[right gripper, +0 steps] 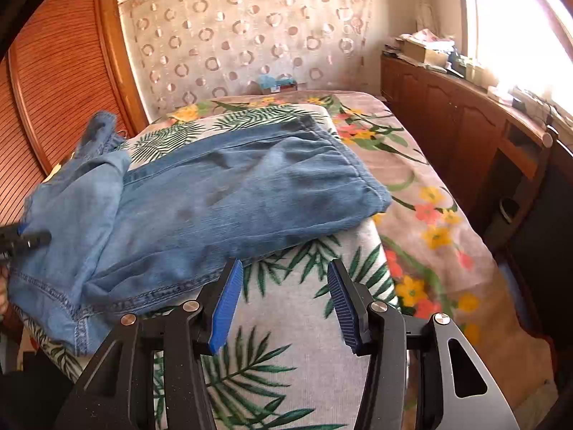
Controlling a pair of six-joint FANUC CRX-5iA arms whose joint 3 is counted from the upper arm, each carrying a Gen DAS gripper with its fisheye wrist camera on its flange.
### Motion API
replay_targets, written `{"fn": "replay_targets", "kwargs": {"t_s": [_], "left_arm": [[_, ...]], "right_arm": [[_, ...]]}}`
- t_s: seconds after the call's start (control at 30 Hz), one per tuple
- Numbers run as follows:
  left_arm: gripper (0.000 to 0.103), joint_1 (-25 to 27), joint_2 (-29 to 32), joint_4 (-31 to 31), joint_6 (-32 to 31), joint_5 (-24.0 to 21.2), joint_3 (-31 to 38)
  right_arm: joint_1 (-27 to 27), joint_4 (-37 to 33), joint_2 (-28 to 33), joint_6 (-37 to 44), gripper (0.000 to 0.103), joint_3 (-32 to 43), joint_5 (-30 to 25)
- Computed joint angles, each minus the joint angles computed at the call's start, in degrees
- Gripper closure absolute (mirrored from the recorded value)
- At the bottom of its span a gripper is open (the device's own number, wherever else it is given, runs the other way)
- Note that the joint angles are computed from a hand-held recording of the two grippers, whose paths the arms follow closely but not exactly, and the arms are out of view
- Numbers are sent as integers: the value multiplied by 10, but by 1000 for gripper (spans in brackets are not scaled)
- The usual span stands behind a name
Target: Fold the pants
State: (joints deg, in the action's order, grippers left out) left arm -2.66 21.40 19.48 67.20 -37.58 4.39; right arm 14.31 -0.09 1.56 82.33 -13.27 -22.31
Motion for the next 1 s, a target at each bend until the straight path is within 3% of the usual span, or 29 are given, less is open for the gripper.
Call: {"fn": "replay_targets", "kwargs": {"t_s": [0.27, 0.37, 0.73, 1.0], "left_arm": [[22, -7, -7, -3, -20, 31, -22], [19, -9, -5, -8, -18, 34, -21], [19, -10, -4, -3, -25, 35, -21], [19, 2, -16, 84, -98, 22, -46]], "right_arm": [[-22, -23, 34, -3, 52, 45, -20], [-22, 12, 57, -46, 52, 64, -25], [-35, 46, 123, -100, 52, 146, -84], [-32, 57, 128, -102, 85, 160, -95]]}}
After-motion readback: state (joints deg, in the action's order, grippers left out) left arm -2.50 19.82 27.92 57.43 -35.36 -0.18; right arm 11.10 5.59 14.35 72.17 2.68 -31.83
